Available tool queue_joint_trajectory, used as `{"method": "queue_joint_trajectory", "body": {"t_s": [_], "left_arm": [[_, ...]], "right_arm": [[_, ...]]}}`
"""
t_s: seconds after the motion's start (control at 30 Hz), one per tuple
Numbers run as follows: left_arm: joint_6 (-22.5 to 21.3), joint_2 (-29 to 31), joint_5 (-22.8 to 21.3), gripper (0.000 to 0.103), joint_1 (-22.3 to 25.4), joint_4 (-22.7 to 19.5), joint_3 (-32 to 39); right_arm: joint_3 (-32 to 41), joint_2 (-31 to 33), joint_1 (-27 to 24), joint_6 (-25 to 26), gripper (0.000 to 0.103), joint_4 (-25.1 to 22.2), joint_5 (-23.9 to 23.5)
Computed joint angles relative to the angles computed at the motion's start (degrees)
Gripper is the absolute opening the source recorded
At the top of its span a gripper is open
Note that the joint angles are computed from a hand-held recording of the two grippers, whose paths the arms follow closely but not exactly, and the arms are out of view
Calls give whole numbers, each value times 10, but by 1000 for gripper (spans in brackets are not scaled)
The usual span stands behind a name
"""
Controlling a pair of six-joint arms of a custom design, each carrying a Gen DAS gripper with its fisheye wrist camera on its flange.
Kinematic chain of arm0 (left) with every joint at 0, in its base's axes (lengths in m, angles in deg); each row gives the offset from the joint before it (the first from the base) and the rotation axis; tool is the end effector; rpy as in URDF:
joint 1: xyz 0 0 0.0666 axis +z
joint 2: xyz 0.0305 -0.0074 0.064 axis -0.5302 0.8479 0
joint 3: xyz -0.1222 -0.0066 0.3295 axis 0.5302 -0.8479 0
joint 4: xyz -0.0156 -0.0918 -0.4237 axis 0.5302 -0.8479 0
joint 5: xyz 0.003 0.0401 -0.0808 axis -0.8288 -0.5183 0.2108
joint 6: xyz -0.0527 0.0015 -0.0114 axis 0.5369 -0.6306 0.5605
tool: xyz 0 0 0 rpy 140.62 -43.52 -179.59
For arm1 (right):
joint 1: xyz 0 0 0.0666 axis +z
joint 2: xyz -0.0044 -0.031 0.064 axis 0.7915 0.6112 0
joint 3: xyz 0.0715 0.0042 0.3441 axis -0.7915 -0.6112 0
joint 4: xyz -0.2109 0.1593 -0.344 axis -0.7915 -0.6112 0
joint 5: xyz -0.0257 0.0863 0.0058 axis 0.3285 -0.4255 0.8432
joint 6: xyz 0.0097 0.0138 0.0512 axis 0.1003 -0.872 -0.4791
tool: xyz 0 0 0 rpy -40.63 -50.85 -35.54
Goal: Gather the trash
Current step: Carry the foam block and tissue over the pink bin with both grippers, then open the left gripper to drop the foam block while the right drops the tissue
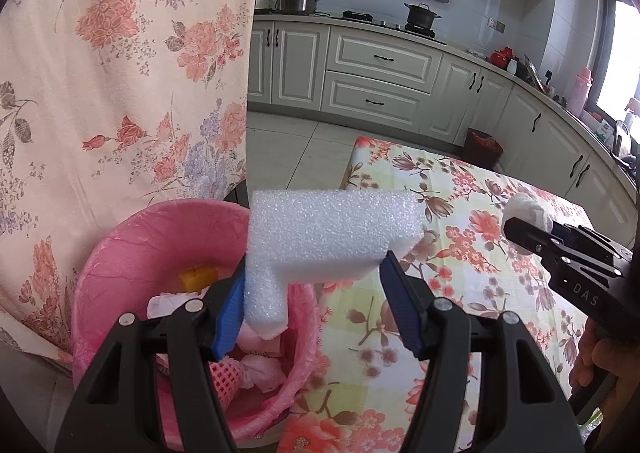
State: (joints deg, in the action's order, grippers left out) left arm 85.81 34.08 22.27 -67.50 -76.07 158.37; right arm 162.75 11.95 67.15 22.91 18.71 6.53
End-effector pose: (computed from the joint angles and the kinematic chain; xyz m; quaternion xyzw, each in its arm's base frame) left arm 0.4701 -0.3119 0.5670 -0.1571 0.9029 0.0153 0.3997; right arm 0.5783 0.1654 0.5614 -0.2714 0.8637 0.1753 0.3869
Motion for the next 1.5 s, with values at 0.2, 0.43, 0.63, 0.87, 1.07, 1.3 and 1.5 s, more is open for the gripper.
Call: {"method": "queue_joint_trajectory", "body": {"t_s": [0.2, 0.43, 0.63, 0.87, 1.07, 1.3, 1.5], "left_arm": [[9, -36, -6, 61, 7, 6, -44], [31, -88, -22, 61, 15, 5, -99], [51, -129, -37, 61, 25, -4, -140], [65, -165, -47, 61, 40, -14, -175], [70, -181, -48, 61, 51, -14, -192], [69, -193, -43, 61, 68, -8, -203], [65, -193, -36, 61, 82, -2, -203]], "right_arm": [[4, -1, 19, 3, 37, -5, 3], [9, -1, 41, 7, 37, -8, 7], [15, -1, 59, 10, 37, -12, 6], [38, 14, 87, 13, 37, -25, 6], [56, 28, 115, 22, 38, -37, 8], [88, 52, 146, 28, 38, -55, 12], [133, 85, 162, 25, 38, -73, 13]]}}
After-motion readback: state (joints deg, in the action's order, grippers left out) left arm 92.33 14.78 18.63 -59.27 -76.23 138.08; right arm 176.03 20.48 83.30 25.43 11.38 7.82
